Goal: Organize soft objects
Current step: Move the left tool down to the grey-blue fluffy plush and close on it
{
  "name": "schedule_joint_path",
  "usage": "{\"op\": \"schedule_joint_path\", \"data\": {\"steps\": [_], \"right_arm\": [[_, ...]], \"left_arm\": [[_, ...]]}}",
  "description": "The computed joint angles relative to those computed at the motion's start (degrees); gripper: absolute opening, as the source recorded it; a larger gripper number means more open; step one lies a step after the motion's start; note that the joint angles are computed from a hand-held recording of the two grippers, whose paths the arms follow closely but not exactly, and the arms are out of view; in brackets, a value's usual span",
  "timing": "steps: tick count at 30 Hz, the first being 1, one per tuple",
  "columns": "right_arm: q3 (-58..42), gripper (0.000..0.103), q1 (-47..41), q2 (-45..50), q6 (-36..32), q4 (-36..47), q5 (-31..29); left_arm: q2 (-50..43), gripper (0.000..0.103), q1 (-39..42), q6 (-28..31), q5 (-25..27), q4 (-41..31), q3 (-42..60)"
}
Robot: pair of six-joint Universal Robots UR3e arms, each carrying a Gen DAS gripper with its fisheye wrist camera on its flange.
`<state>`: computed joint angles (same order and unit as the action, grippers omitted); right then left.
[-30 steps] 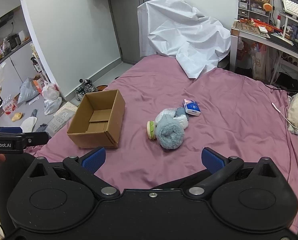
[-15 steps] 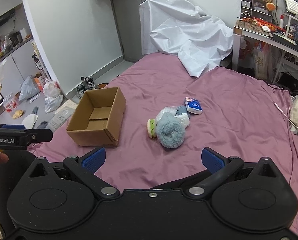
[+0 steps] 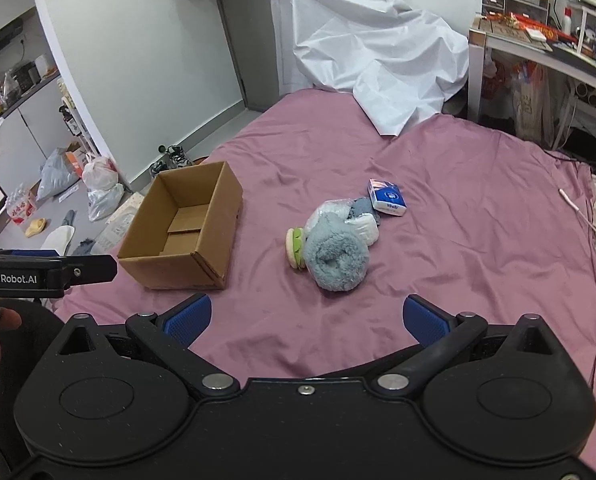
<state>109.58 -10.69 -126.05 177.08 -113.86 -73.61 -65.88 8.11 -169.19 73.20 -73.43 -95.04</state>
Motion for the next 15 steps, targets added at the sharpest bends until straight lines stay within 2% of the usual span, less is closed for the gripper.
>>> {"op": "schedule_joint_path", "data": {"steps": [10, 15], "right_arm": [[3.79, 0.103, -8.29, 1.42, -2.19, -1.76, 6.58], [4.65, 0.103, -9.30, 4.53, -1.04, -4.63, 7.60]], "left_arm": [[-8.70, 0.100, -5.29, -5.97, 1.57, 8.76, 0.80], [-13.08, 0.100, -7.23, -8.17, 1.28, 12.65, 1.39]]}}
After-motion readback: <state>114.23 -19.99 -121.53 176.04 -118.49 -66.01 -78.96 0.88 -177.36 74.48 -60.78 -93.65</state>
